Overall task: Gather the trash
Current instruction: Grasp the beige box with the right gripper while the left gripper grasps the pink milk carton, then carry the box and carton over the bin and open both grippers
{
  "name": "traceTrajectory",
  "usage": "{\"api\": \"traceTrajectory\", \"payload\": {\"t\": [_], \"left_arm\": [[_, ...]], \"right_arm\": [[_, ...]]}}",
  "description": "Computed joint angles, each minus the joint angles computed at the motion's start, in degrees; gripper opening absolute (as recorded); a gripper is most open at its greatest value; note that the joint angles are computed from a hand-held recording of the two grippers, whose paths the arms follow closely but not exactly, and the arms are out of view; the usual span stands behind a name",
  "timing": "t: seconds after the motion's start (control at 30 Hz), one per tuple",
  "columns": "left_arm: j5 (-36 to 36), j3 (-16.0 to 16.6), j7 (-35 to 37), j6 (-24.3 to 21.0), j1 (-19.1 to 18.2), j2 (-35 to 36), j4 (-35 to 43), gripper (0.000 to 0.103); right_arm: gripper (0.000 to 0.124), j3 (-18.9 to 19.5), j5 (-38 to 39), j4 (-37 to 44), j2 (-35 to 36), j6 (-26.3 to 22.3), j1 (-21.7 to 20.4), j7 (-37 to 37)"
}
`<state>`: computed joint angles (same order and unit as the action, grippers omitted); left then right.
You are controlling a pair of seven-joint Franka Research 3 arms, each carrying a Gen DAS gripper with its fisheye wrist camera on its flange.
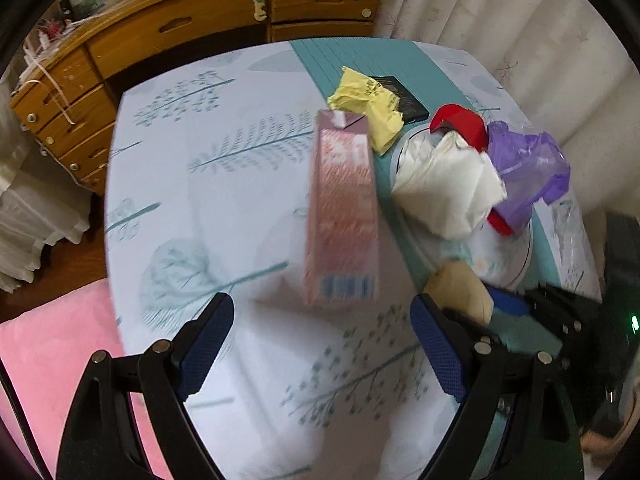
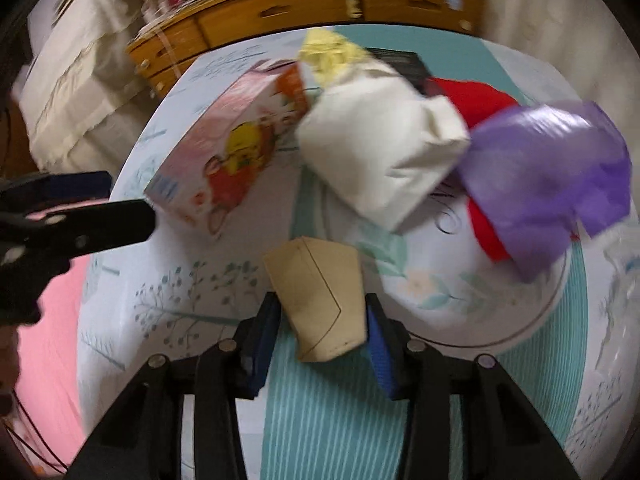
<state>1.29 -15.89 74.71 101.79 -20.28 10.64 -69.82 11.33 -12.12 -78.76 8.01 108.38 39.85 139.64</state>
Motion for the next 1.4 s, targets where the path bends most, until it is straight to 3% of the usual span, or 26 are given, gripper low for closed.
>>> {"api": "traceTrajectory", "payload": {"t": [0.13, 0.2, 0.33, 0.37, 0.67, 0.93, 1.2, 1.4], "left_arm": [[1.4, 0.0, -1.6, -4.4, -1.7, 7.9, 10.1, 0.089], [1.9, 0.3, -2.6, -5.8, -2.7, 11.5, 14.9, 0.083], [1.4, 0.9, -4.0, -10.2, -3.9, 16.9, 22.5, 0.04], [1.0, 1.0, -4.2, -9.7, -3.8, 16.6, 22.0, 0.04], [2.5, 0.6, -5.9, 0.4, -2.1, 1.4, 1.0, 0.037], [1.5, -1.5, -12.4, 4.4, -2.2, -15.7, -15.6, 0.037], [3.1, -6.5, -26.7, 2.8, -5.4, -32.0, -26.8, 0.037], [2.7, -13.0, -39.5, -2.7, -10.1, -37.5, -29.2, 0.037]], "right_arm": [[0.041, 0.0, -0.6, -2.5, -2.1, 1.4, -0.3, 3.1], [0.041, 0.3, -0.6, -3.4, -2.9, 2.2, -0.6, 4.4], [0.041, 0.9, -0.3, -5.8, -5.1, 3.9, -1.4, 5.8], [0.041, 1.1, -0.4, -5.9, -5.2, 4.0, -1.6, 6.0], [0.041, 2.6, 0.5, -9.0, -8.5, 6.5, -2.9, 6.6], [0.041, 5.0, 3.0, -15.2, -16.2, 8.6, -3.7, 5.8], [0.041, 8.8, 9.3, -26.0, -30.6, 11.2, -4.5, 1.4], [0.041, 11.1, 16.2, -32.9, -43.0, 6.4, -3.1, -2.6]]}}
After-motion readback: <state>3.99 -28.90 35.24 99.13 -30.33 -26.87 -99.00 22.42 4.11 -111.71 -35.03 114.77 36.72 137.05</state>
